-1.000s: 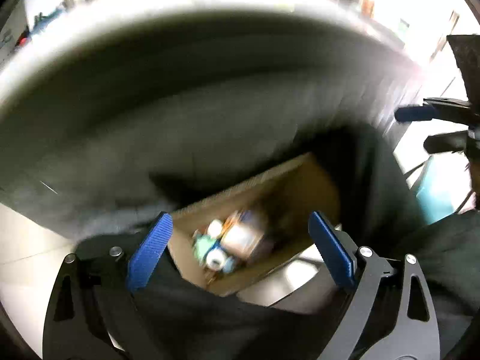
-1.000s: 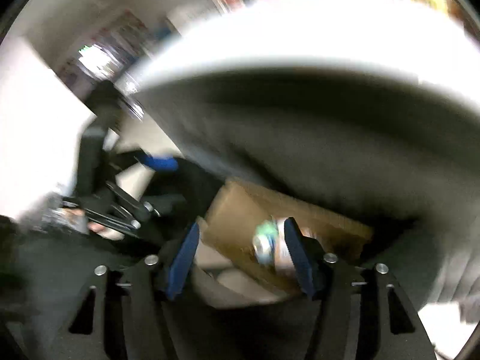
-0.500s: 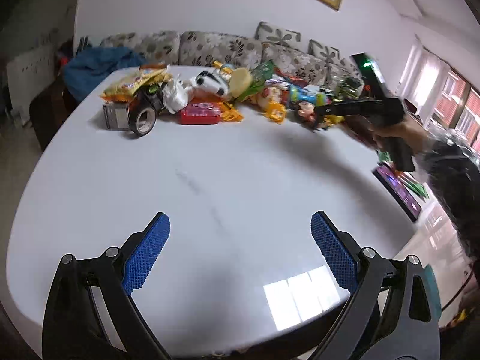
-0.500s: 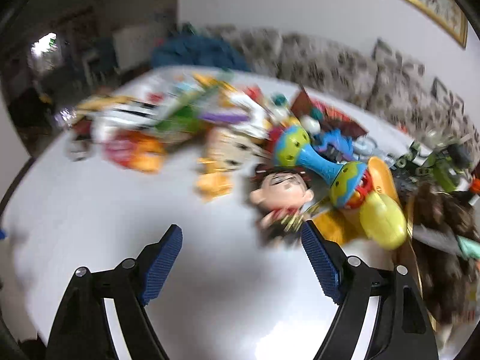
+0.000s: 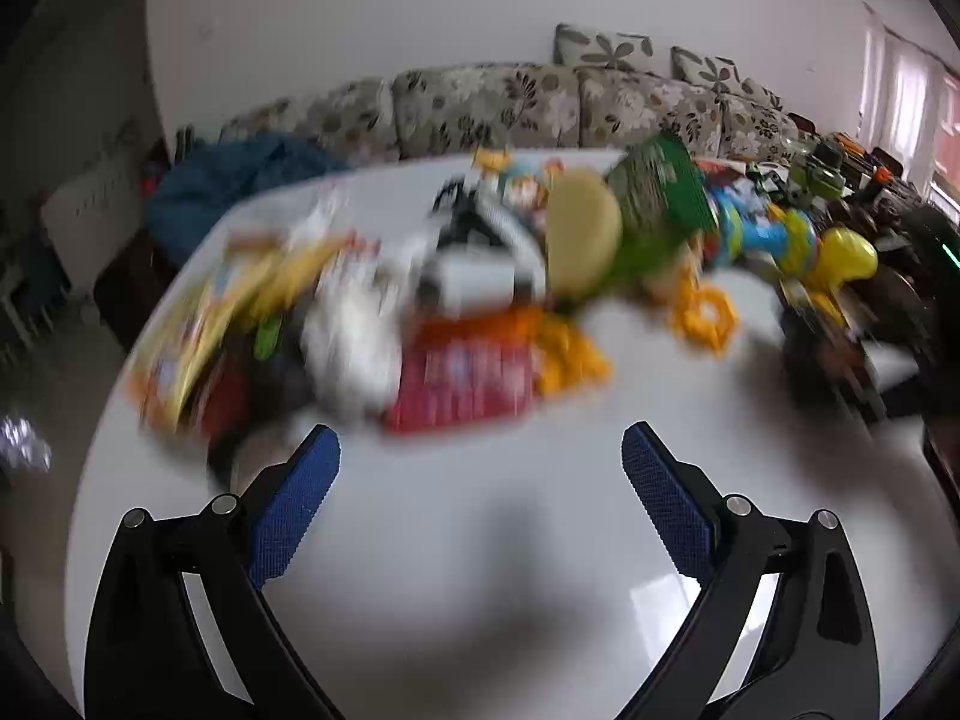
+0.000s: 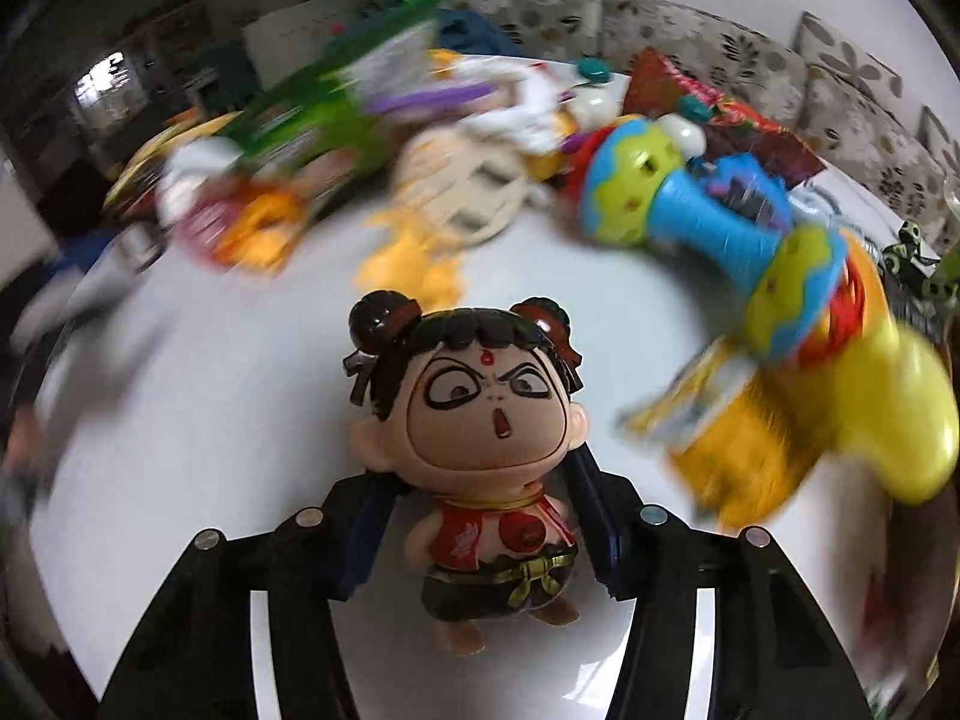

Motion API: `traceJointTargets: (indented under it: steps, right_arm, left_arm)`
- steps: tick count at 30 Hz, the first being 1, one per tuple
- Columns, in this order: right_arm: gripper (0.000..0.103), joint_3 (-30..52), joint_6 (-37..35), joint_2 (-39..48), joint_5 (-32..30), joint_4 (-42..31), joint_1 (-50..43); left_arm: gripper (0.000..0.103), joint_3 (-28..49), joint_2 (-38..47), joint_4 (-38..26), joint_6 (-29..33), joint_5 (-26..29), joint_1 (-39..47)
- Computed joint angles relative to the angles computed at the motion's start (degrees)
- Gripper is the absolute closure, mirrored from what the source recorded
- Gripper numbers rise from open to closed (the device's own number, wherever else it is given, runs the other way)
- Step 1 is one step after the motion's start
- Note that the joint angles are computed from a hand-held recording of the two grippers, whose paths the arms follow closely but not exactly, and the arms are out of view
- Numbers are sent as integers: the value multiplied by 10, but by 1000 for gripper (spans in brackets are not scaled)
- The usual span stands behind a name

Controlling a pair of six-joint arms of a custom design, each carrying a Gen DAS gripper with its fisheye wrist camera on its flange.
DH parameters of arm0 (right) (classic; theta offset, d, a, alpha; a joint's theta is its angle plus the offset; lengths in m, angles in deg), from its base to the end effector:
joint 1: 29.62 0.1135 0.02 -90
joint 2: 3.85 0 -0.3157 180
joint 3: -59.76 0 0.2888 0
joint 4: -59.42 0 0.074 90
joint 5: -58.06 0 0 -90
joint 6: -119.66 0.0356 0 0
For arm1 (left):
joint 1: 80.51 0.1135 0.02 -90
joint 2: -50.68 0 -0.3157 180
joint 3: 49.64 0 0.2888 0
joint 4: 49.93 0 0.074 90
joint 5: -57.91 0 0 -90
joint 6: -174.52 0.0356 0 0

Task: Collect trash
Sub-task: 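Grasp cartoon girl doll with right tool while left tool grasps white toy pistol, then drop the doll and the white pistol into the cardboard box with both tools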

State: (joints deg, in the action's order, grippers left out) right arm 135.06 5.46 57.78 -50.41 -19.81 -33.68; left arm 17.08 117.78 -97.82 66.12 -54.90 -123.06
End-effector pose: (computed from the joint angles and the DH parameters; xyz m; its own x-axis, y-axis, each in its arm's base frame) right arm 0.1955 -0.0026 0.3614 -0.8022 -0.3328 -0.4956 -0.4303 0.8979 0.0935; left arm 0.1987 -0.1637 0.3227 -0.6584 0.2094 -0.7229 0.2376 0.9692 0.0644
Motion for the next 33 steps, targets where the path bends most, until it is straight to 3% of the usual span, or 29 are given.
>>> traceJointTargets:
  steps: [3, 9, 13, 18, 21, 23, 27, 30, 33]
  right_arm:
    - [48, -10, -45, -47, -48, -67, -54]
    - [48, -12, -120, -84, -99, -155, -134]
    - [48, -13, -110, -57, -107, -123, -125]
    - [48, -15, -93, -44, -133, -119, -132]
    - [48, -19, -86, -47, -137, -116, -135]
    - [48, -20, -87, -51, -139, -119, -140]
    - [48, -22, -89, -78, -145, -130, -155]
    - [48, -9, -92, -102, -158, -154, -160]
    - [48, 17, -99, -133, -186, -198, -170]
  left_arm:
    - [10, 53, 65, 25, 88, -7, 22]
    - [10, 125, 169, 2, 230, -6, 57]
    - [10, 169, 226, -18, 320, -12, 73]
    - [11, 269, 304, -116, 383, 52, 101]
    - [46, 282, 319, -126, 379, 69, 106]
    - [47, 262, 300, -109, 353, 66, 103]
    - [48, 180, 180, -44, 312, 85, 91]
    - [48, 139, 42, -52, 217, 96, 66]
    - [48, 115, -92, -112, 118, 6, -51]
